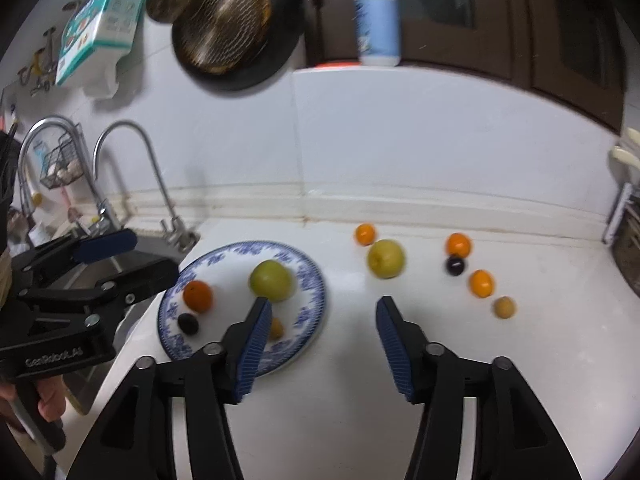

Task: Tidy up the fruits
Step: 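Move both open tools back toward the fruits on the counter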

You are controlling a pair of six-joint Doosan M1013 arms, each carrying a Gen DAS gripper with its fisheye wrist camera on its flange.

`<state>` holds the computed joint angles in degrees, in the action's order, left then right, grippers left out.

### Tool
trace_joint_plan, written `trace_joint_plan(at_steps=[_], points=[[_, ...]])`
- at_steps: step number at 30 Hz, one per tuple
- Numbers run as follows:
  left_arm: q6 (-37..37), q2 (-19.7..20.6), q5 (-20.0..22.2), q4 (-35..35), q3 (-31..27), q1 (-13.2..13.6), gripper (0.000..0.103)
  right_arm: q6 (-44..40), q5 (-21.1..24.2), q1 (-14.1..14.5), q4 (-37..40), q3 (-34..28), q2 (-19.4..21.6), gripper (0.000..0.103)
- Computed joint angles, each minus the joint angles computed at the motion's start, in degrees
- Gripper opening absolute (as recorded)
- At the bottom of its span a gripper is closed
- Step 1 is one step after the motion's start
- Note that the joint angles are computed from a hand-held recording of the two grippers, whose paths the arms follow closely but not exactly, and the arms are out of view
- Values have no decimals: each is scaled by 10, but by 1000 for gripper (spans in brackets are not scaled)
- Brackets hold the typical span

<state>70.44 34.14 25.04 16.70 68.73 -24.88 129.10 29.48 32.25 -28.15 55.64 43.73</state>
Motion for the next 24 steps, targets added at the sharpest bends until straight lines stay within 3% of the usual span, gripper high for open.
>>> trace_joint_plan(at_steps=[6, 11, 24], points=[[-12, 5, -8, 21, -13, -15, 79, 81, -3, -8, -74, 34, -23, 58], [-38, 20, 4, 55, -40, -25, 83, 130, 24, -19, -105, 39, -29, 58], [17, 94, 89, 17, -157, -35, 83, 162, 102, -45, -96, 6, -8, 58]])
